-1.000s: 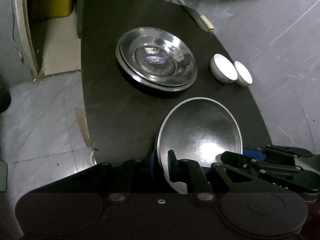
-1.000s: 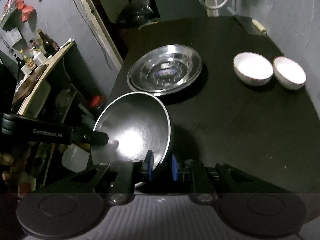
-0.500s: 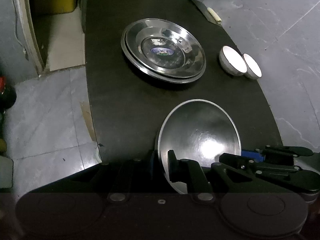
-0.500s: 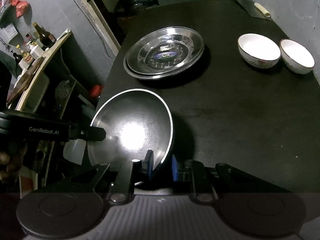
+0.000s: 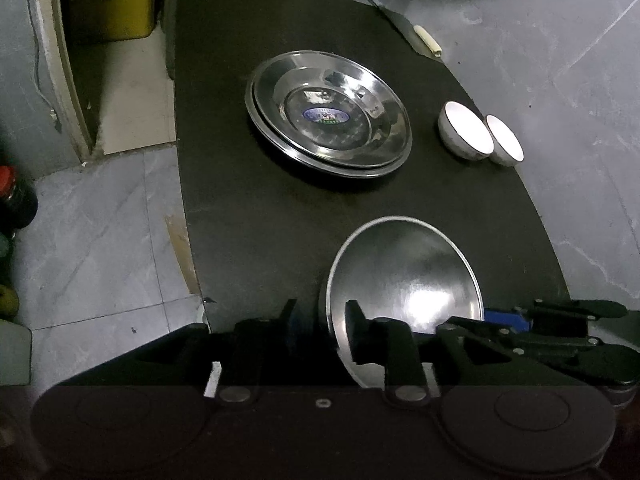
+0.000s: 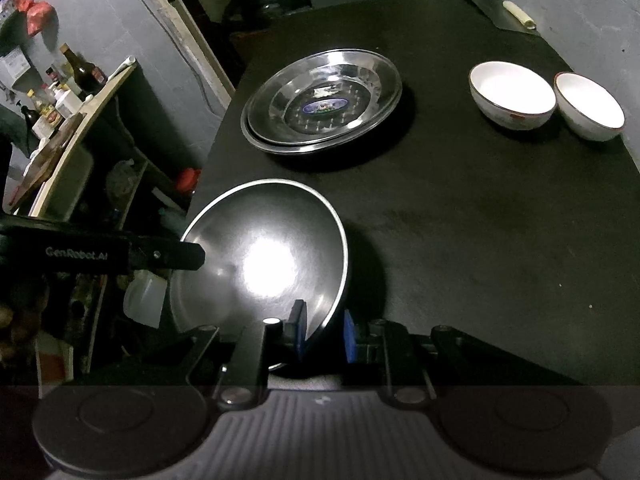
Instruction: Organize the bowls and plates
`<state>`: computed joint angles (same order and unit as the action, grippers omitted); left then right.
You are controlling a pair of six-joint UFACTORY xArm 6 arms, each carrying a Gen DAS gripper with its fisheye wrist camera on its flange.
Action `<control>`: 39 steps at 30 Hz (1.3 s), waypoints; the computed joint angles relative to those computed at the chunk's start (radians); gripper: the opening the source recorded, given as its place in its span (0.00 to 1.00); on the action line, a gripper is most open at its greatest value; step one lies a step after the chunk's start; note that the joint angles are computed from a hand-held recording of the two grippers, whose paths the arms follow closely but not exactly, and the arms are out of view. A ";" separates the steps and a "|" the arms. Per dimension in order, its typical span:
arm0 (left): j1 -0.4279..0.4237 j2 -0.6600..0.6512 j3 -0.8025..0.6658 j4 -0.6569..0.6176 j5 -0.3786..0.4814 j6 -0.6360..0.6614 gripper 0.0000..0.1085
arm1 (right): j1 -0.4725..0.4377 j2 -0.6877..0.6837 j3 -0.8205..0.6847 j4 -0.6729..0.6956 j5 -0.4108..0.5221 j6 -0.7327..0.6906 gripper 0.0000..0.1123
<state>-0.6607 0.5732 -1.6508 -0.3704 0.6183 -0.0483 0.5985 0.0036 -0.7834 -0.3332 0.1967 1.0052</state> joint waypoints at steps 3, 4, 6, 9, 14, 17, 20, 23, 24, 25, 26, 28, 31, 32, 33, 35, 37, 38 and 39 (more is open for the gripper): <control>0.000 -0.016 0.026 -0.016 -0.025 0.010 0.31 | 0.001 -0.009 0.004 -0.028 0.011 0.030 0.23; -0.001 -0.025 0.038 -0.022 -0.037 0.014 0.32 | 0.001 -0.013 0.006 -0.047 0.016 0.050 0.23; -0.004 -0.042 0.066 -0.038 -0.068 0.028 0.38 | 0.001 -0.022 0.009 -0.079 0.024 0.086 0.26; -0.007 -0.077 0.115 -0.055 -0.116 0.043 0.50 | 0.001 -0.038 0.015 -0.135 0.038 0.150 0.31; -0.015 -0.171 0.241 -0.072 -0.270 0.035 0.61 | 0.004 -0.084 0.028 -0.296 0.068 0.306 0.59; -0.021 -0.231 0.308 -0.076 -0.399 0.028 0.74 | 0.000 -0.115 0.025 -0.425 0.082 0.404 0.74; -0.024 -0.273 0.346 0.001 -0.498 -0.036 0.85 | 0.001 -0.148 0.014 -0.534 0.106 0.466 0.85; -0.015 -0.286 0.324 0.205 -0.502 -0.226 0.93 | -0.001 -0.172 0.002 -0.639 0.123 0.529 0.91; -0.012 -0.287 0.312 0.273 -0.495 -0.287 0.93 | -0.002 -0.177 0.000 -0.658 0.126 0.540 0.91; -0.010 -0.285 0.296 0.358 -0.476 -0.363 0.93 | -0.003 -0.180 -0.001 -0.665 0.129 0.543 0.91; -0.007 -0.280 0.272 0.423 -0.445 -0.423 0.94 | -0.005 -0.183 0.000 -0.666 0.134 0.541 0.91; -0.015 -0.274 0.241 0.479 -0.394 -0.477 0.94 | -0.007 -0.194 0.008 -0.664 0.144 0.552 0.91; -0.029 -0.266 0.221 0.480 -0.367 -0.480 0.94 | -0.038 -0.204 0.034 -0.698 0.096 0.602 0.91; -0.031 -0.264 0.220 0.489 -0.370 -0.487 0.94 | -0.050 -0.201 0.039 -0.692 0.076 0.606 0.91; -0.032 -0.266 0.223 0.506 -0.377 -0.503 0.94 | -0.066 -0.198 0.045 -0.703 0.048 0.620 0.91; -0.030 -0.252 0.219 0.562 -0.430 -0.583 0.94 | -0.086 -0.190 0.050 -0.684 0.016 0.595 0.91; -0.017 -0.232 0.208 0.655 -0.500 -0.724 0.94 | -0.080 -0.200 0.061 -0.591 0.032 0.480 0.91; -0.011 -0.217 0.187 0.678 -0.517 -0.768 0.94 | -0.077 -0.205 0.063 -0.537 0.044 0.419 0.91; -0.005 -0.204 0.171 0.688 -0.546 -0.789 0.94 | -0.069 -0.211 0.059 -0.490 0.070 0.370 0.91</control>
<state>-0.6658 0.3693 -1.4800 0.3174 0.0720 -0.8377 0.5292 -0.2073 -0.7243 -0.8236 0.2670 1.3755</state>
